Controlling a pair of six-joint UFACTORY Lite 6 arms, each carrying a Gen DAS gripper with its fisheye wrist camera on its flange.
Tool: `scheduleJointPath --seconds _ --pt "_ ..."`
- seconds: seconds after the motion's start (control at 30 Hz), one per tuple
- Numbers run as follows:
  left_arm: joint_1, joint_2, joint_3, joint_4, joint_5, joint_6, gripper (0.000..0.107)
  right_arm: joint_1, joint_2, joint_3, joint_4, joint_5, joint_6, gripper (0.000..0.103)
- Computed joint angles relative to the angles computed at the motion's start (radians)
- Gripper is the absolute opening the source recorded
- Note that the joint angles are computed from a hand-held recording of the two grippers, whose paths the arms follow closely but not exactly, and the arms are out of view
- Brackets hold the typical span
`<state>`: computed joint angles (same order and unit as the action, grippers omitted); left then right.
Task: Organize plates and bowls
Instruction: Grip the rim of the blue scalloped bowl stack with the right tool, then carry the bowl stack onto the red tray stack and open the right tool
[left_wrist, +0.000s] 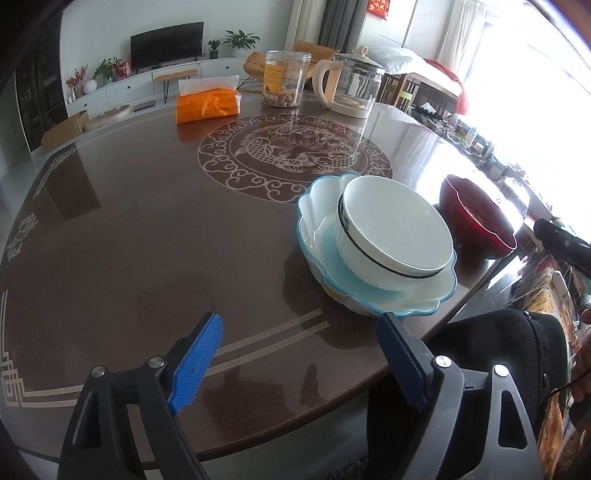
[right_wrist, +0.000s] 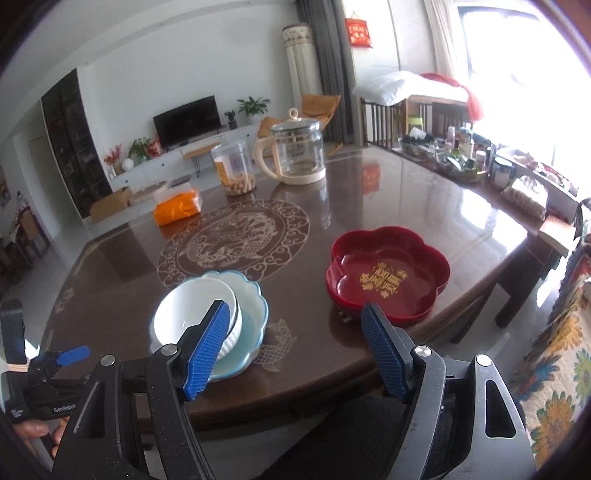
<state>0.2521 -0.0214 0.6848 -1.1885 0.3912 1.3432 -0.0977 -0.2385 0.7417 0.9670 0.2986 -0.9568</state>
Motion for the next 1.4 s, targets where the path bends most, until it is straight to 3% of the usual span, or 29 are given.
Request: scheduleJointPath --seconds 0.2,0.23,0.33,0.5,0.53,0.67,0.77,0.97,1.13,1.4 --pt "-0.046 0.23 0.169 -0.105 -0.01 -0.023 0.061 0.014 0.3 0.141 0.219 -0.032 -0.262 0.075" --pt "-0.052 0.256 0.188 -0.106 -0.014 -0.036 0.059 0.008 0.338 0.165 0.248 -0.019 -0.29 0.07" --pt "-0.065 0.305 0.218 -0.129 -0.013 -0.038 0.051 0.013 0.452 0.26 0.169 0.027 -0.223 0.052" --pt "-0.112 0.347 0.241 -0.19 -0.058 -0.003 0.046 0.052 0.628 0.414 0.016 0.091 -0.092 0.049" --pt "-0.119 0.359 0.245 -0.223 -0.065 0.022 0.044 0.063 0.66 0.439 -0.003 0.09 -0.075 0.041" --pt "-0.111 0.423 0.289 -0.329 -0.011 0.111 0.023 0.081 0.766 0.536 -0.046 0.126 -0.029 0.03" --pt "-0.14 0.416 0.281 -0.395 -0.06 0.176 0.021 0.079 0.812 0.574 -0.023 0.186 -0.06 0.016" --pt "-0.149 0.398 0.288 -0.37 -0.07 0.112 0.02 0.09 0.781 0.534 -0.014 0.157 -0.063 0.016" --pt "-0.183 0.373 0.351 -0.196 -0.092 -0.084 0.019 0.061 0.775 0.574 -0.005 0.202 -0.042 0.016" --pt "-0.293 0.412 0.61 0.282 -0.066 -0.605 0.017 -0.023 0.732 0.688 -0.099 0.3 0.062 0.017"
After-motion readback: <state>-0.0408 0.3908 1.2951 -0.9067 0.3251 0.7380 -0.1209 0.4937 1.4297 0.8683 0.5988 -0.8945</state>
